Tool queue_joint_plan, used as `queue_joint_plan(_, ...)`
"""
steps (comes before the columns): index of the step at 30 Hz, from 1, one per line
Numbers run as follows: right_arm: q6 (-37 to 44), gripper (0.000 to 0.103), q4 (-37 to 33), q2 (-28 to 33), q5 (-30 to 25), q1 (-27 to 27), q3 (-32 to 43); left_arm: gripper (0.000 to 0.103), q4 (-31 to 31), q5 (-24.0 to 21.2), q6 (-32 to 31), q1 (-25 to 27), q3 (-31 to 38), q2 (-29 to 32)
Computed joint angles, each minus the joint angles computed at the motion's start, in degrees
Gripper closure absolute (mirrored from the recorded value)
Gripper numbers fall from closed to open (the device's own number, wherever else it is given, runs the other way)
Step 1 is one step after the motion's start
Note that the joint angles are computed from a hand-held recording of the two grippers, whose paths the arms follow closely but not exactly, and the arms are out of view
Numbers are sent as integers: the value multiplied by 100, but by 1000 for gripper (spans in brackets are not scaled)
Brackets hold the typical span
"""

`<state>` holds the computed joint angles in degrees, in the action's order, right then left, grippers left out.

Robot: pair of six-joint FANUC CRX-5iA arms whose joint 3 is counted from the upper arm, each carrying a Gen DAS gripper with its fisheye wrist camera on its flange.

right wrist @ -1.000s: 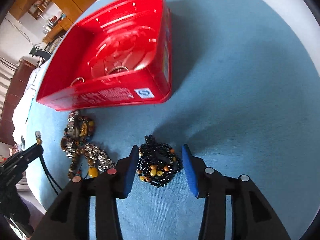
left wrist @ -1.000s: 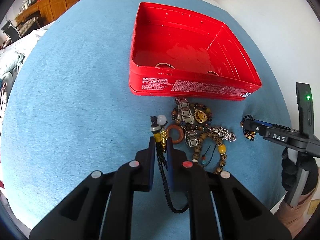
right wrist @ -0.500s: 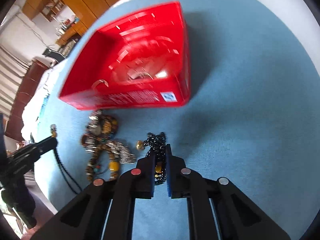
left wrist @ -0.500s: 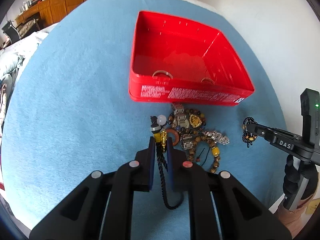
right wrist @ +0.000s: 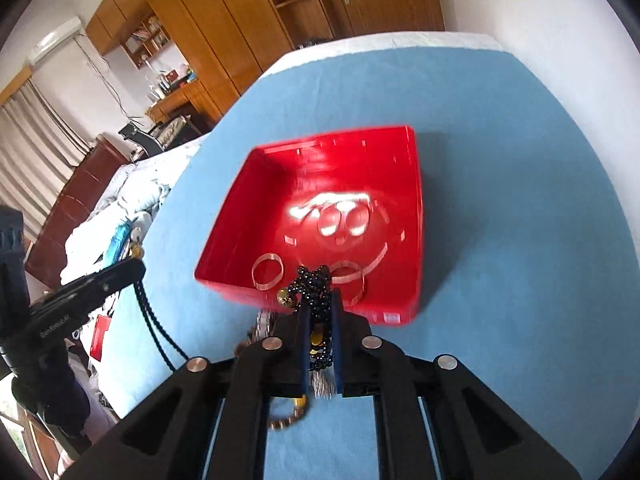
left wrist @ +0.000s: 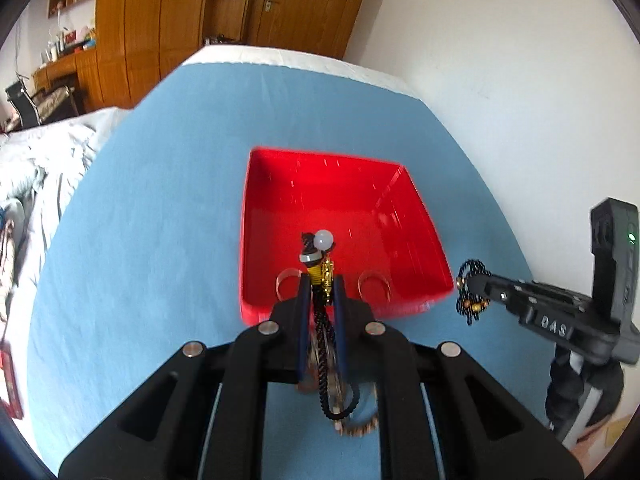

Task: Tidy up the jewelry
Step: 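Lower the keychain into the tin with the left tool while the right tool releases the bracelet there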

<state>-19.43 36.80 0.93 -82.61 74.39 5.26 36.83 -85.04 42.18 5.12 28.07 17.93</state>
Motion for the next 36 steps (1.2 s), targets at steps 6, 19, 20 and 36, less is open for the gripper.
queue_joint_plan(6, 472, 95, -213, 49, 217, -617, 94, 94, -178, -58, 667, -515, 1216, 885)
queue_joint_plan(19, 1318, 95, -973, 333, 800, -1728, 123, 93, -813, -424, 1475, -1222, 3325, 2483)
queue_joint_plan(20, 1440, 94, -1027, 381, 791, -1780, 152, 91, -892, -618, 1568, -1265, 3739, 2731)
queue_joint_plan(36, 564, 84, -207, -62, 501, -748, -237, 51, -727, 204, 636, -658, 1274, 991)
